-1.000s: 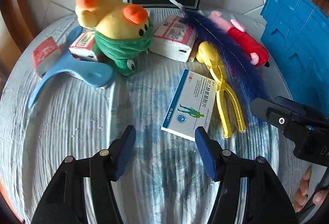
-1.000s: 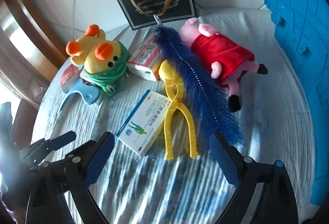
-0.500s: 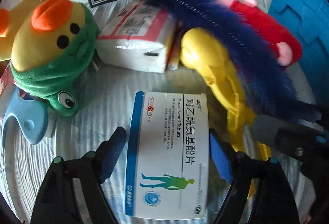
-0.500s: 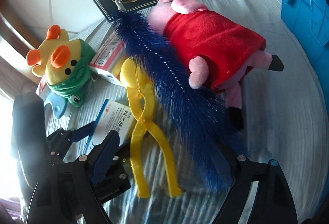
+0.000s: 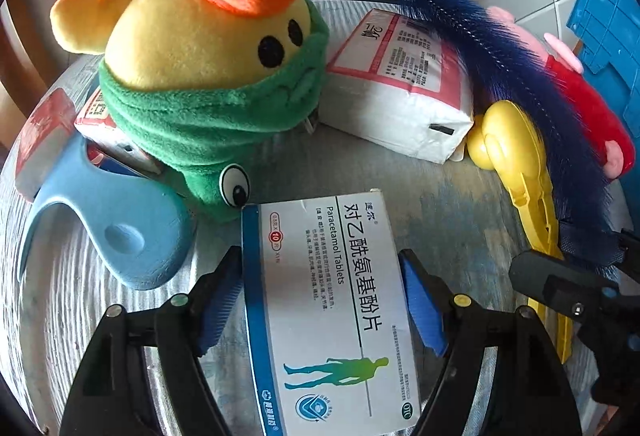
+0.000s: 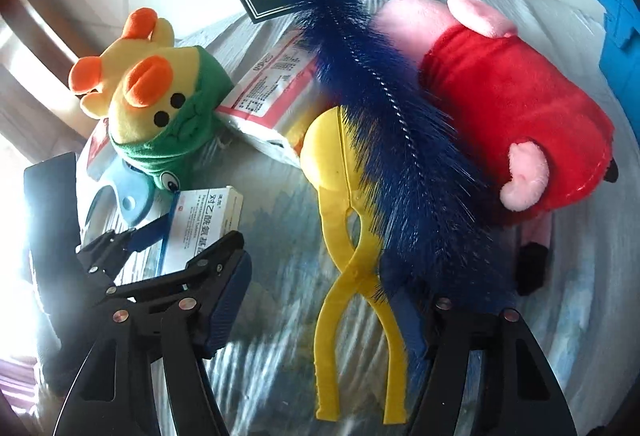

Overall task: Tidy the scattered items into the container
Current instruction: 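Grasp the white paracetamol box with the left tool while the right grasps the yellow clip toy, then lift and carry the box and yellow clip toy with both tools over the crate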

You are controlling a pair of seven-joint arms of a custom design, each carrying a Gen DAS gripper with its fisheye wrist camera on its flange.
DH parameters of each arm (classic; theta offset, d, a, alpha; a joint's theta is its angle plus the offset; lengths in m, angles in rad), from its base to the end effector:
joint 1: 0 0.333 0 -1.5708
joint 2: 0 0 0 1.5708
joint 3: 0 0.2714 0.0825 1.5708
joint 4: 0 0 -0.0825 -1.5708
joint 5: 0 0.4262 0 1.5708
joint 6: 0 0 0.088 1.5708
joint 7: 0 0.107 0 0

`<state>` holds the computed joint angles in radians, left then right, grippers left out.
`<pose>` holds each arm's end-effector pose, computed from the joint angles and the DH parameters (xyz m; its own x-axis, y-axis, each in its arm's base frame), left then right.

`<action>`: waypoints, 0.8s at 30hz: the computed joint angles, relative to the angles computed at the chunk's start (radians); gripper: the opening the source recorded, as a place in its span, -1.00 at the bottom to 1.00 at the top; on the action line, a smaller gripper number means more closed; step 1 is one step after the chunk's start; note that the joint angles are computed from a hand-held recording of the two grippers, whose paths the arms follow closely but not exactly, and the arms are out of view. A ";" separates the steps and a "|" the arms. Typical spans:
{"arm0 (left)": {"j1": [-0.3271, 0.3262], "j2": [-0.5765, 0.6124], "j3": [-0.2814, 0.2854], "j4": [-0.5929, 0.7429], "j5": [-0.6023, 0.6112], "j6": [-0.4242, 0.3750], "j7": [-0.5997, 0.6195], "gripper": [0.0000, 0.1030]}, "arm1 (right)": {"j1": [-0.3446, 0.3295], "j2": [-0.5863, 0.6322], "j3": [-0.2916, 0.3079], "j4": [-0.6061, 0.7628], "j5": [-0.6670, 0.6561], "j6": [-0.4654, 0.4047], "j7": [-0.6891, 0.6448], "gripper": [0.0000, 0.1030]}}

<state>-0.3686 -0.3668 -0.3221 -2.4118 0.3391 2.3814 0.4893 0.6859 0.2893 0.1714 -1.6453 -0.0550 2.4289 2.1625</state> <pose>0.4011 -0.3257 0.4142 0.1727 -0.9845 0.0318 -0.8676 -0.1673 -0.4683 0.4740 0.5313 0.4453 0.3188 -0.9102 -0.2645 -0.8955 -0.1979 -0.3986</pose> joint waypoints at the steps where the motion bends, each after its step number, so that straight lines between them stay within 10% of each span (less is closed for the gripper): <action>1: 0.005 0.012 -0.002 0.003 0.007 0.007 -0.008 0.47 | 0.007 0.011 -0.008 0.013 -0.024 -0.009 0.014 0.31; 13: 0.034 0.128 -0.005 0.021 0.109 0.092 -0.098 0.40 | 0.036 0.118 -0.043 0.150 -0.090 -0.033 0.026 0.31; 17: 0.024 0.104 -0.006 -0.019 0.104 0.115 -0.132 0.40 | 0.042 0.088 -0.038 0.127 -0.095 -0.038 0.019 -0.34; 24: -0.017 0.000 -0.046 -0.096 0.128 0.075 -0.179 0.40 | 0.023 -0.132 0.015 -0.110 -0.045 0.010 0.047 -0.38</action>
